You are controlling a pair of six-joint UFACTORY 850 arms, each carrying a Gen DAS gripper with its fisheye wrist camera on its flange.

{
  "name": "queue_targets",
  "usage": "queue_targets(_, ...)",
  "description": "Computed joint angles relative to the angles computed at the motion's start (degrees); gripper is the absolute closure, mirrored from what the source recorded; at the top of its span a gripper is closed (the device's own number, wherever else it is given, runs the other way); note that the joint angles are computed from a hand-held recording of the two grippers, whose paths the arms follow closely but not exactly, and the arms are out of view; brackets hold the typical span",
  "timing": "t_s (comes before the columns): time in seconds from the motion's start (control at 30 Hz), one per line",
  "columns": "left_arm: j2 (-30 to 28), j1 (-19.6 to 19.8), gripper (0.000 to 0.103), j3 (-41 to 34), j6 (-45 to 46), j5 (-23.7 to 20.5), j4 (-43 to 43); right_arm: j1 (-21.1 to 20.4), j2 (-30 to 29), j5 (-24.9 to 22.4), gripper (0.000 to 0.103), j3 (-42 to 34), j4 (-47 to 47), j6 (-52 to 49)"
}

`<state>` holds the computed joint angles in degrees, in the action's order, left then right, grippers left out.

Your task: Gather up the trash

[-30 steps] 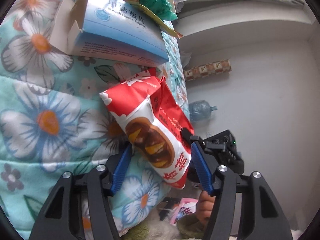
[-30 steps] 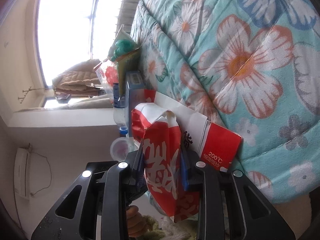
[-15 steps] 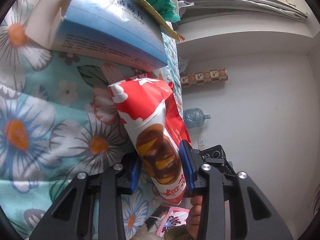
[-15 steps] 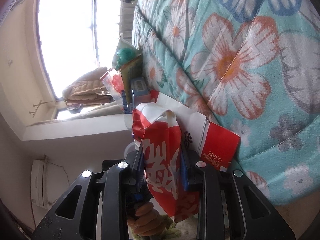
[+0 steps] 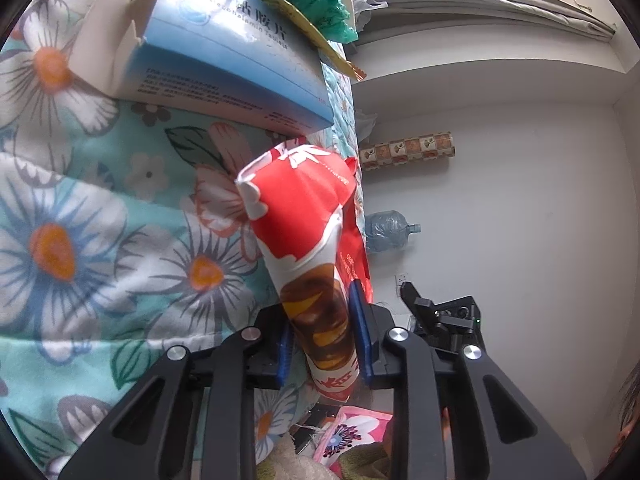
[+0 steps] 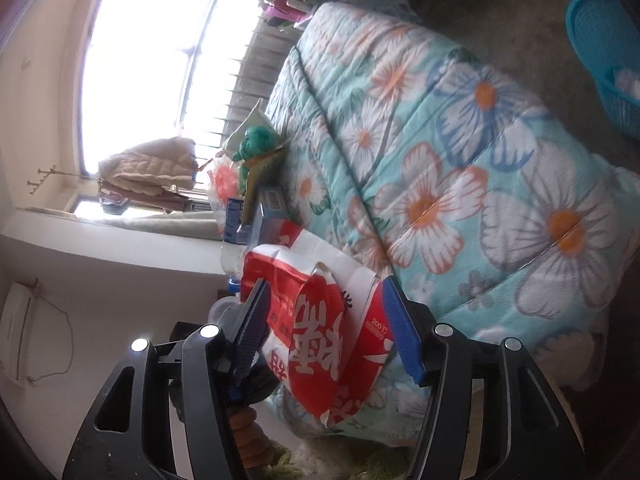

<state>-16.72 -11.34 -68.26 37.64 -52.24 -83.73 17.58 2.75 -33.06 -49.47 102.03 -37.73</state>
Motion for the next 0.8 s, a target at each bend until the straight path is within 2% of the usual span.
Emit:
queue_targets(0.3, 3.26, 0.5, 0.081, 1.86, 0.27, 1.59, 4.12, 1.73, 0.3, 4.67, 0.047, -3.61, -7.37, 2.55)
queue_targets(0.5, 5.46, 0.84, 0.081, 4.3, 1.44, 2.8, 3.4, 4.83, -5.35, 3.65, 0.046, -14.14, -19.18, 5.32)
queue_targets(0.63, 7.5, 1.32, 0.081, 6.72, 1.87, 3.92, 2.84, 6.62, -11.49, -1.23, 0.043, -24.39, -25.83, 5.79)
queue_targets(0.8, 10.65, 2.65, 0.081, 11.0, 2.62, 4.27, 0.77, 10.03, -23.8, -11.35, 0.043, -42.34, -36.03, 12.44)
